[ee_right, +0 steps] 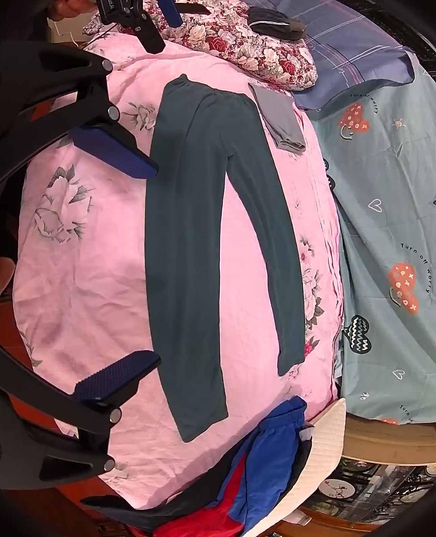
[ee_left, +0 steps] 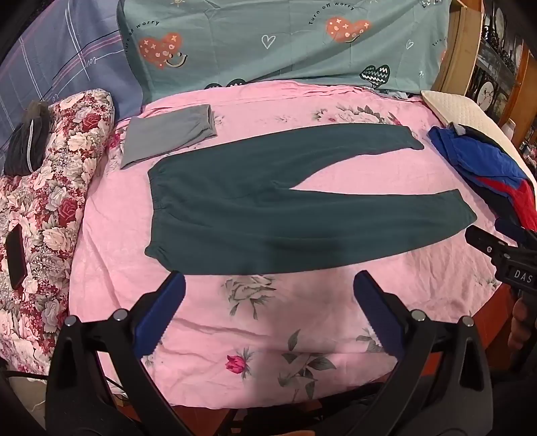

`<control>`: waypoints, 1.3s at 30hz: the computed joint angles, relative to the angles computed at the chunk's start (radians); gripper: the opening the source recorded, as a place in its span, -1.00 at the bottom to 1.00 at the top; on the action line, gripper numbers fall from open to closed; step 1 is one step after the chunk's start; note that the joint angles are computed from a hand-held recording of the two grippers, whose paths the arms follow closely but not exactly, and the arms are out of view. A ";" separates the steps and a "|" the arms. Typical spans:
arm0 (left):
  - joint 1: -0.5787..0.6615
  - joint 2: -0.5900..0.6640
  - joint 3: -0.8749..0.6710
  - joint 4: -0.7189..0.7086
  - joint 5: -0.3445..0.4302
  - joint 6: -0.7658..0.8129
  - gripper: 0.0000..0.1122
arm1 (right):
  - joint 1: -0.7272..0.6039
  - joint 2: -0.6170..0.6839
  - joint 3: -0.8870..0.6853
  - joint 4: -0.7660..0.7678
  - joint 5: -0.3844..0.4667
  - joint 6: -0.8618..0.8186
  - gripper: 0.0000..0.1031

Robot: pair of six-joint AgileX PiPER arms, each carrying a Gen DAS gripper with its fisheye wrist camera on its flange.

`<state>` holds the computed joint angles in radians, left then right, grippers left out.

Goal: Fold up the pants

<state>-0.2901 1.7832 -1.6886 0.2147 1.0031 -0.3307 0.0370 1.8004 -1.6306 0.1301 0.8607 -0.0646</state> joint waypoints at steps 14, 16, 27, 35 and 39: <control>-0.012 -0.002 0.031 0.012 -0.018 -0.036 0.79 | 0.004 0.013 -0.012 -0.004 0.010 -0.002 0.97; 0.014 0.006 0.004 -0.021 0.000 0.004 0.79 | 0.009 0.027 -0.035 -0.008 0.025 0.007 0.97; 0.012 0.029 -0.030 -0.030 0.017 0.016 0.79 | 0.012 0.039 -0.050 -0.009 0.033 0.007 0.97; 0.012 0.039 -0.042 -0.035 0.021 0.018 0.79 | 0.012 0.043 -0.055 -0.013 0.037 0.010 0.97; 0.012 0.041 -0.046 -0.037 0.023 0.018 0.79 | 0.012 0.045 -0.058 -0.013 0.038 0.010 0.97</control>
<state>-0.2778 1.8246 -1.7341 0.1779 1.0262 -0.3124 0.0490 1.8456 -1.6885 0.1173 0.8988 -0.0547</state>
